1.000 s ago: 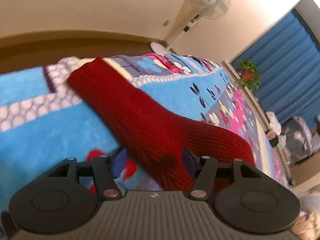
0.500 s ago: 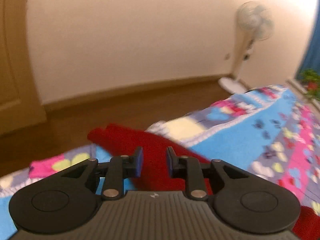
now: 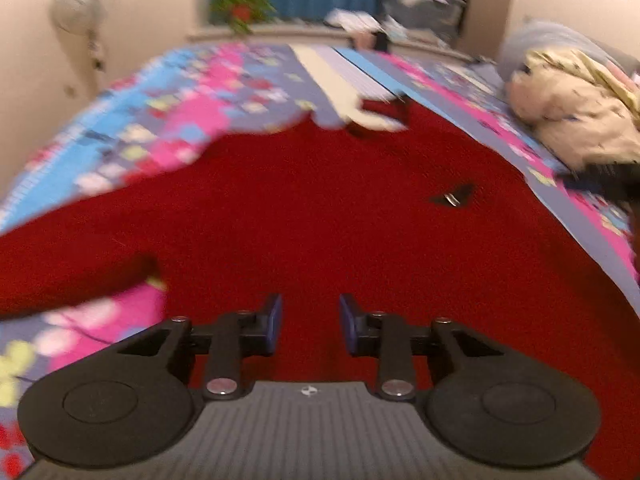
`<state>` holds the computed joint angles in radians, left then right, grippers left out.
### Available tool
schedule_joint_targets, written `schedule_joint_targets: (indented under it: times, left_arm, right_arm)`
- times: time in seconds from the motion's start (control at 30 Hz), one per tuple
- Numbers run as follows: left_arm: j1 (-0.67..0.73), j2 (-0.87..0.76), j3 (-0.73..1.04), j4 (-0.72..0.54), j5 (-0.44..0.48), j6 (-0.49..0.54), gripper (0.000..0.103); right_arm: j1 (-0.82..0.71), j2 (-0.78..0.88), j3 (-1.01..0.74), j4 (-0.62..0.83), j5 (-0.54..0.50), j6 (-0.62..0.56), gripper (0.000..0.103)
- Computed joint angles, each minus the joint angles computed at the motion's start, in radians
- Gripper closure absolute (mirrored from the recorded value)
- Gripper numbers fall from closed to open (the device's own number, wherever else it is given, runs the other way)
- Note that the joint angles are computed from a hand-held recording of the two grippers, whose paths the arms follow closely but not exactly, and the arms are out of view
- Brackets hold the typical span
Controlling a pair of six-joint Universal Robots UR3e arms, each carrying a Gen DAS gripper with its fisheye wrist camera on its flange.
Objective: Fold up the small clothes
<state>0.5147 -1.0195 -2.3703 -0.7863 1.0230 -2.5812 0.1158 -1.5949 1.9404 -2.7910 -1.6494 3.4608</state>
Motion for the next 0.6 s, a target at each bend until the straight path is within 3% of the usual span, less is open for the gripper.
schedule_joint_targets:
  times: [0.07,0.1,0.23,0.3,0.37,0.5,0.6]
  left_arm:
    - [-0.110,-0.084,0.001,0.040,0.138,0.003,0.067]
    - [-0.123,-0.100,-0.024,0.080,0.157,0.026,0.067]
    - [-0.129,-0.121,-0.022,0.098,0.173,0.050,0.067]
    - [-0.134,-0.140,-0.015,0.103,0.176,0.041,0.067]
    - [-0.121,-0.086,-0.007,0.038,0.169,0.060,0.067]
    - [-0.101,-0.075,0.019,-0.017,0.156,0.086,0.067]
    - [-0.123,-0.126,0.026,0.031,0.162,0.060,0.067]
  right_arm:
    - [-0.068,0.020,0.014,-0.066,0.053,0.008,0.064]
    - [-0.101,0.033,0.024,-0.097,0.088,0.015,0.064]
    - [-0.207,0.138,0.007,-0.184,0.198,0.034,0.062]
    - [-0.241,0.217,-0.025,-0.225,0.232,0.051,0.052]
    - [-0.279,0.311,-0.086,-0.239,0.286,0.079,0.051]
    - [-0.330,0.534,-0.328,-0.132,0.467,0.085,0.049]
    - [-0.336,0.687,-0.545,-0.031,0.579,0.083,0.047]
